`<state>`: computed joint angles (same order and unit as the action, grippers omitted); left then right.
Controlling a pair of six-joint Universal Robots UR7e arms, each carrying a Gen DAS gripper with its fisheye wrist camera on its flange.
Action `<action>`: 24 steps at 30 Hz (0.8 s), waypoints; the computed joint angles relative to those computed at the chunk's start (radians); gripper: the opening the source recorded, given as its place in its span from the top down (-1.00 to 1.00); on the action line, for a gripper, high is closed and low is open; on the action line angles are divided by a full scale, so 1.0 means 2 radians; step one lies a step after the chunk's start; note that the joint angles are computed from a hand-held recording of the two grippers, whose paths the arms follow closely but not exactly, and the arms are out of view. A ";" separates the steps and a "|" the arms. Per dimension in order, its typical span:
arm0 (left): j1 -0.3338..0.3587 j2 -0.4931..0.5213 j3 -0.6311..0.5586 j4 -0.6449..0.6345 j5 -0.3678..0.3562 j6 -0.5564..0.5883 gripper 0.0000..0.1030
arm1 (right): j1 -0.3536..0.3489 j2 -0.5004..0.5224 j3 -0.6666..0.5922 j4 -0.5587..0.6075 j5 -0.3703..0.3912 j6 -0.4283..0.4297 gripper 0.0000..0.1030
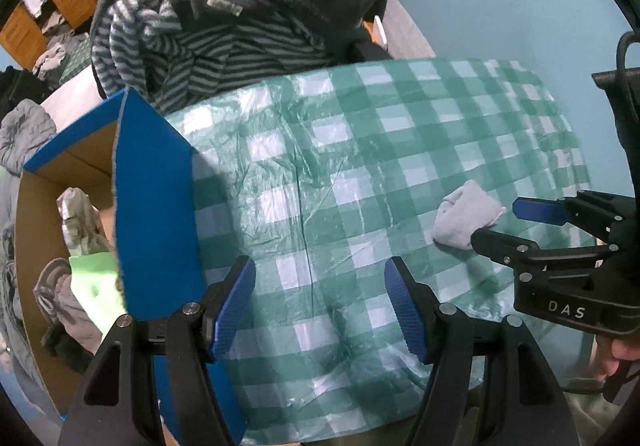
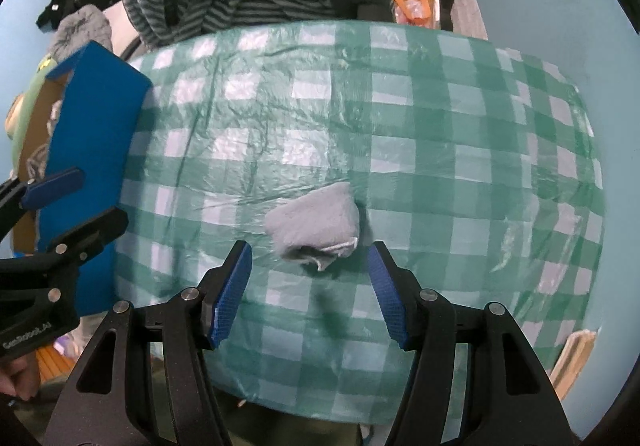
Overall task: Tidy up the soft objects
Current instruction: 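Move the right tool from the box to the small grey sock, then grasp the small grey sock with the right tool and lift it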
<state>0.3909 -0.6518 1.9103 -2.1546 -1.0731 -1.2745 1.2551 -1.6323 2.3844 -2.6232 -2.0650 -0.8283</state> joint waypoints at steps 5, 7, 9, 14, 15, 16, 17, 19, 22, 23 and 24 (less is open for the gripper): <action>0.010 0.009 -0.003 -0.004 -0.002 0.003 -0.33 | -0.002 0.025 -0.003 -0.014 -0.012 -0.010 -0.16; 0.013 0.013 -0.007 -0.001 -0.003 0.005 -0.33 | -0.002 0.037 -0.003 -0.025 -0.017 -0.015 -0.16; 0.016 0.017 -0.008 -0.002 -0.004 0.008 -0.33 | -0.001 0.047 -0.004 -0.030 -0.021 -0.018 -0.16; 0.018 0.018 -0.006 -0.009 -0.006 0.008 -0.33 | -0.001 0.065 -0.005 -0.040 -0.030 -0.019 -0.16; 0.018 0.018 -0.006 -0.009 -0.006 0.007 -0.33 | -0.001 0.069 -0.006 -0.042 -0.032 -0.018 -0.16; 0.018 0.017 -0.004 -0.010 -0.005 0.006 -0.33 | -0.002 0.071 -0.007 -0.038 -0.033 -0.017 -0.16; 0.018 0.015 -0.003 -0.012 -0.005 0.005 -0.33 | -0.003 0.073 -0.009 -0.034 -0.033 -0.015 -0.16; 0.017 0.014 -0.002 -0.012 -0.005 0.004 -0.33 | -0.005 0.075 -0.009 -0.032 -0.035 -0.015 -0.16; 0.015 0.011 0.003 -0.017 -0.002 0.001 -0.30 | -0.005 0.072 -0.013 -0.017 -0.032 -0.009 0.00; 0.014 0.009 0.005 -0.020 -0.001 0.000 -0.20 | -0.005 0.070 -0.014 -0.013 -0.030 -0.010 0.15; 0.014 0.008 0.007 -0.024 -0.002 0.001 -0.14 | -0.005 0.067 -0.015 -0.008 -0.027 -0.012 0.23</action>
